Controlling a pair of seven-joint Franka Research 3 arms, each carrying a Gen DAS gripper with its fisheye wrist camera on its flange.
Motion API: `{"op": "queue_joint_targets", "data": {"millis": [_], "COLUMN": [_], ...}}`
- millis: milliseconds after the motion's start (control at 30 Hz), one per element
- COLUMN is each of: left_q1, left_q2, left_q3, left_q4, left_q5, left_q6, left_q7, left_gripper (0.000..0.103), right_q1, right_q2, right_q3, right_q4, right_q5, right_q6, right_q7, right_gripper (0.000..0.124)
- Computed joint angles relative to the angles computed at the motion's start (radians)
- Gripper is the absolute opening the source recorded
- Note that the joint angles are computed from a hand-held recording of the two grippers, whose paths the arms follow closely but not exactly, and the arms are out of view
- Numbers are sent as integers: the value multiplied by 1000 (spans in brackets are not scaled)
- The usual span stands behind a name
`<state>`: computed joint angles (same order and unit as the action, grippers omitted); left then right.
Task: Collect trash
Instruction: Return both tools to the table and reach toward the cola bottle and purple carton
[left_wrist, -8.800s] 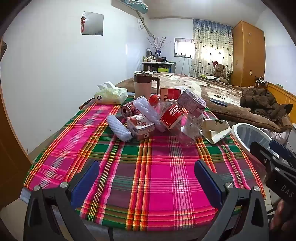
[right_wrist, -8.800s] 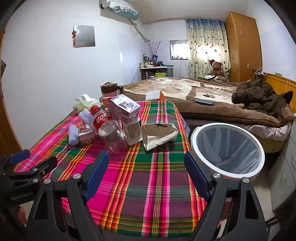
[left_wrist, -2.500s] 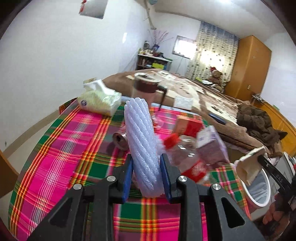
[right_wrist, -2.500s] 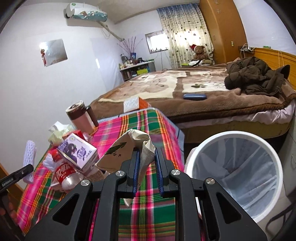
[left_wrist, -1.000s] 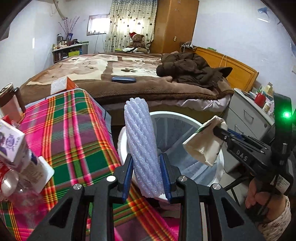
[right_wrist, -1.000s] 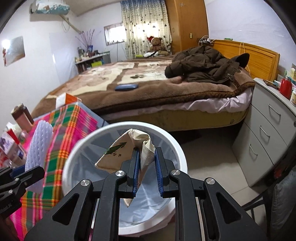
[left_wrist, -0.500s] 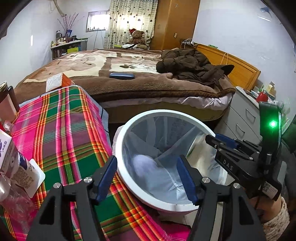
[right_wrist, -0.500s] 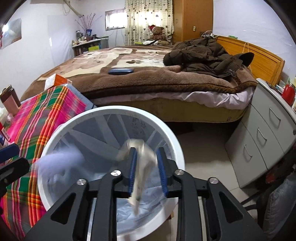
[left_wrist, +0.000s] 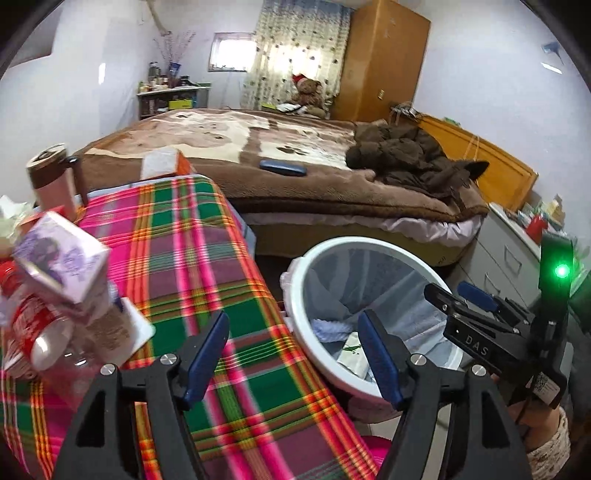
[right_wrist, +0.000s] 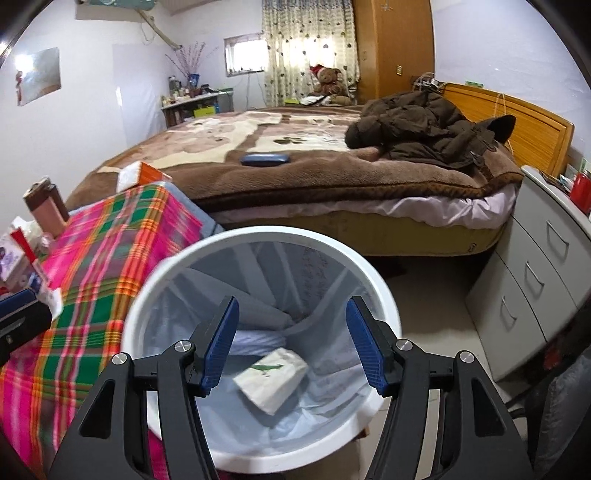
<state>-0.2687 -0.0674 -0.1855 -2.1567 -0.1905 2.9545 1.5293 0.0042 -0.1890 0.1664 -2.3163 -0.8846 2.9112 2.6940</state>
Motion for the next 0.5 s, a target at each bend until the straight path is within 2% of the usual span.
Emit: {"op": "queue_joint_targets", "data": {"millis": [200, 333, 500], "left_q1": [21, 8, 64], "left_q2": [-82, -136, -203], "left_q3": [20, 63, 70], "left_q4": [-85, -143, -216], "left_q5": [59, 61, 150], "left_q6": [35, 59, 83], "left_q7": [-71, -95, -204], "left_gripper": [75, 75, 76], "right_q1": [-1, -4, -2], "right_q2": [-9, -9, -1], "right_q3": [25, 45, 73], "right_q4": [-5, 1, 15], "right_q5": [-37, -57, -77], "right_q6": [51, 87, 125], "right_q7": [35, 48, 62], "right_gripper": [62, 62, 62]}}
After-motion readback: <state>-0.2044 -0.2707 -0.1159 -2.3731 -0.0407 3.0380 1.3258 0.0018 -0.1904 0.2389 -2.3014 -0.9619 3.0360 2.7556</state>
